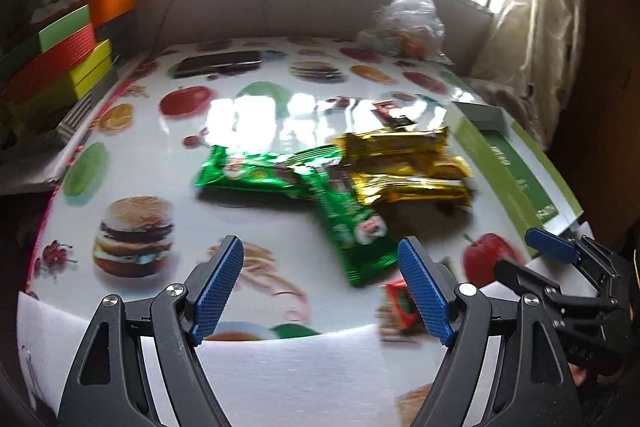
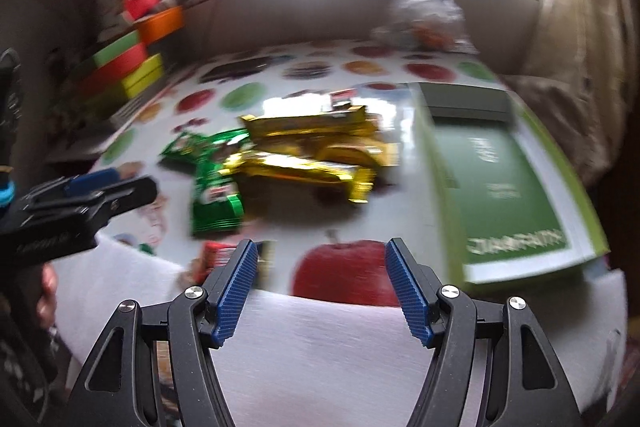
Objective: Organize snacks
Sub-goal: 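Grasp the small red-and-black packet with the right tool while the left tool approaches the green MILO packet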
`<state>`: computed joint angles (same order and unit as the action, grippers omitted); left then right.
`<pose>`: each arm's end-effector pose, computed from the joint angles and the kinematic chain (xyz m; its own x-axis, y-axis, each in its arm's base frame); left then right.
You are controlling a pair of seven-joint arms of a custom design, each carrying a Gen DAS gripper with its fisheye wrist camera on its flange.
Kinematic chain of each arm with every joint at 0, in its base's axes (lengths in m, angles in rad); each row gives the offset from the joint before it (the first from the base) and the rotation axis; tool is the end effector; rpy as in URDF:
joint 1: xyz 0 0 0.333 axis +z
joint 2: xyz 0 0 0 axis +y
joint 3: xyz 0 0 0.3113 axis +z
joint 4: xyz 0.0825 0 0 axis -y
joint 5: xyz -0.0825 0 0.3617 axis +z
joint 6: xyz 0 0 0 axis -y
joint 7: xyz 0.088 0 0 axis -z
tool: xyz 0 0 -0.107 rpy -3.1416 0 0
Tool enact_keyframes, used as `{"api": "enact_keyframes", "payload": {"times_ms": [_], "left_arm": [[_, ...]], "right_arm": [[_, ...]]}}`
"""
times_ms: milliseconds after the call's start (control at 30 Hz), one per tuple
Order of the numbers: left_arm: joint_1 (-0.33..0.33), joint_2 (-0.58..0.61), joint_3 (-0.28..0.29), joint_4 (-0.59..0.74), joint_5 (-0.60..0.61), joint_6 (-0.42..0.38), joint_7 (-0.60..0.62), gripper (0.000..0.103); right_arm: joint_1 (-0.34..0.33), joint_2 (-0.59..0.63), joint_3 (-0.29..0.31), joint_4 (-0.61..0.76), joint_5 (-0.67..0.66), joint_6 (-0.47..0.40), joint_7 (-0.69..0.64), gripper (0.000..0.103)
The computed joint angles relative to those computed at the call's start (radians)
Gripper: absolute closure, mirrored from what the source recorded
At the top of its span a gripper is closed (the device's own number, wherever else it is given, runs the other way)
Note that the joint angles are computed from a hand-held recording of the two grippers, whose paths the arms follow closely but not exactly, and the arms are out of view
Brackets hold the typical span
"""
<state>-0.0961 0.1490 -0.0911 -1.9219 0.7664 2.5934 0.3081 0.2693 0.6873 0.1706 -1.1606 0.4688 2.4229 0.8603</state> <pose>0.5990 -0.1246 0.4745 0.4606 -0.8817 0.1024 -0.6307 -0.4062 -0.6612 0.7071 0.2869 0.4651 0.7525 -0.6478 -0.1191 -0.5411 -0.5048 -0.6726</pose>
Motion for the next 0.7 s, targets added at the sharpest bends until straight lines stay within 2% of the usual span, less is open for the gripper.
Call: {"api": "enact_keyframes", "payload": {"times_ms": [100, 200, 400, 567, 700], "left_arm": [[0.009, -0.019, 0.008, -0.028, 0.003, -0.011, -0.022, 0.023], [0.019, -0.028, 0.009, -0.041, 0.002, -0.021, -0.041, 0.023], [0.032, -0.02, 0.003, -0.046, -0.018, -0.004, -0.02, 0.023], [0.034, -0.005, 0.006, -0.035, -0.035, 0.004, -0.006, 0.023], [0.033, 0.004, 0.009, -0.025, -0.046, 0.004, 0.004, 0.023]], "right_arm": [[-0.005, 0.029, 0.025, 0.054, 0.009, -0.082, -0.038, 0.036], [0.003, 0.04, 0.039, 0.072, 0.012, -0.122, -0.111, 0.036], [0.054, 0.069, 0.0, 0.122, -0.061, -0.197, -0.162, 0.036], [0.106, 0.074, -0.048, 0.092, -0.149, -0.093, -0.155, 0.036], [0.122, 0.159, -0.071, 0.225, -0.19, -0.102, -0.054, 0.036]]}}
